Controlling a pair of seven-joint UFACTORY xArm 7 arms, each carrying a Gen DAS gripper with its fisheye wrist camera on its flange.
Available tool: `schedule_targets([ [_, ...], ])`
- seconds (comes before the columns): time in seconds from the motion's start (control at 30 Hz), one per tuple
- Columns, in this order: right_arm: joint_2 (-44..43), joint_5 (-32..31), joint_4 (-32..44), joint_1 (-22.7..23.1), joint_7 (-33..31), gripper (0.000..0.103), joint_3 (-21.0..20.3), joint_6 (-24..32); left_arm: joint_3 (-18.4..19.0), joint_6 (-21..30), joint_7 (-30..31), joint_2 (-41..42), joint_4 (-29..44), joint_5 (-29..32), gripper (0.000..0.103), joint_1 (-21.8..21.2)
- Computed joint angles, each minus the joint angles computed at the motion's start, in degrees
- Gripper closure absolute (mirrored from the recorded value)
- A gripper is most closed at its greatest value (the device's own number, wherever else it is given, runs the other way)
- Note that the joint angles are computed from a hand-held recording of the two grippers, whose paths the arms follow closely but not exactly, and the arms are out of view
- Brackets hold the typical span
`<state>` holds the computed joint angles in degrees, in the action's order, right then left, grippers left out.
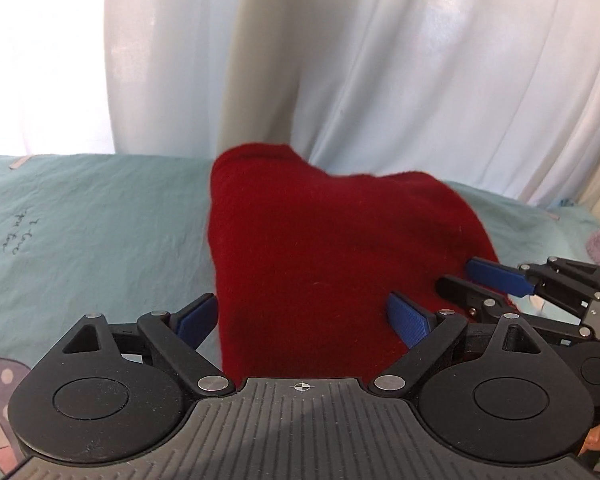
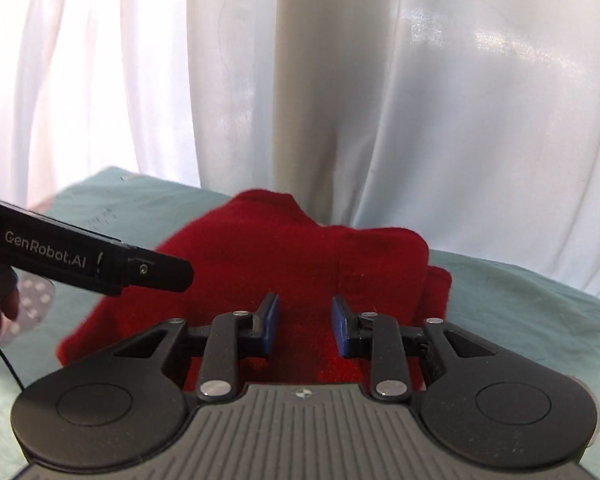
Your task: Fold small clothes
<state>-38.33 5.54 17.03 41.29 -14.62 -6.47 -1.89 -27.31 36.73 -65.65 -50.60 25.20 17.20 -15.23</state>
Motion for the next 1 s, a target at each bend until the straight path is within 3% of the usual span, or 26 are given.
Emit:
schedule_targets([
  [0.07,1.6,-1.8,-1.4,-7.5,1.8,0.078,7.0,-1.4,1.1,-2.1,-0.4,0.1,-1.5,-1.1,0.006,-0.8],
  [0.1,2.0,-2.8,-2.1,-9.2,1.8,0.078,8.0,-2.4,0.9,-2.8,-0.8,0.4,-1.8,-1.1,0.004,-0.5],
  [0.23,5.5,-6.9,-3.6,-8.7,0.5,0.078,5.2,-9.3,-3.1,-2.9,-2.7,1.6,-1.7,1.3,0.000,1.2],
  [0.3,6.1,-7.9,-3.3,-10.1,1.8,0.078,7.0,-9.7,-3.7,-1.5,-3.9,1.5,-1.2,1.6,0.000,0.9],
  [0.37,4.1,-8.2,-3.4,-12.2,3.5,0.077,9.7,-7.8,-3.2,2.4,-4.4,0.0,-0.1,0.5,0.000,-1.0],
  [0.43,-1.7,-7.2,-4.5,-11.3,6.3,0.074,9.7,-3.1,-2.1,6.9,-3.2,-2.9,0.5,-0.5,0.001,-4.1],
  [0.57,-15.1,-4.4,-8.4,-9.8,10.6,0.057,8.9,6.4,-5.0,17.5,-3.0,-9.9,0.9,-1.6,0.001,-8.3],
  [0.7,-28.7,-0.4,-11.8,-9.0,13.1,0.054,6.0,21.0,-5.7,20.2,-2.3,-10.8,-1.2,-5.5,0.001,-14.1],
  [0.77,-31.0,2.6,-12.3,-7.9,13.0,0.054,3.3,25.6,-7.5,21.0,-3.0,-8.3,-1.3,-5.4,0.001,-13.8],
  [0.87,-30.9,7.3,-12.0,-7.1,13.1,0.050,1.2,28.6,-8.9,20.4,-6.4,-6.4,-2.0,-3.0,0.001,-12.0],
  [1.0,-24.9,14.3,-11.2,-4.0,14.4,0.046,-1.4,24.5,-8.0,19.8,-9.8,-4.4,-1.9,-0.3,0.001,-9.7],
])
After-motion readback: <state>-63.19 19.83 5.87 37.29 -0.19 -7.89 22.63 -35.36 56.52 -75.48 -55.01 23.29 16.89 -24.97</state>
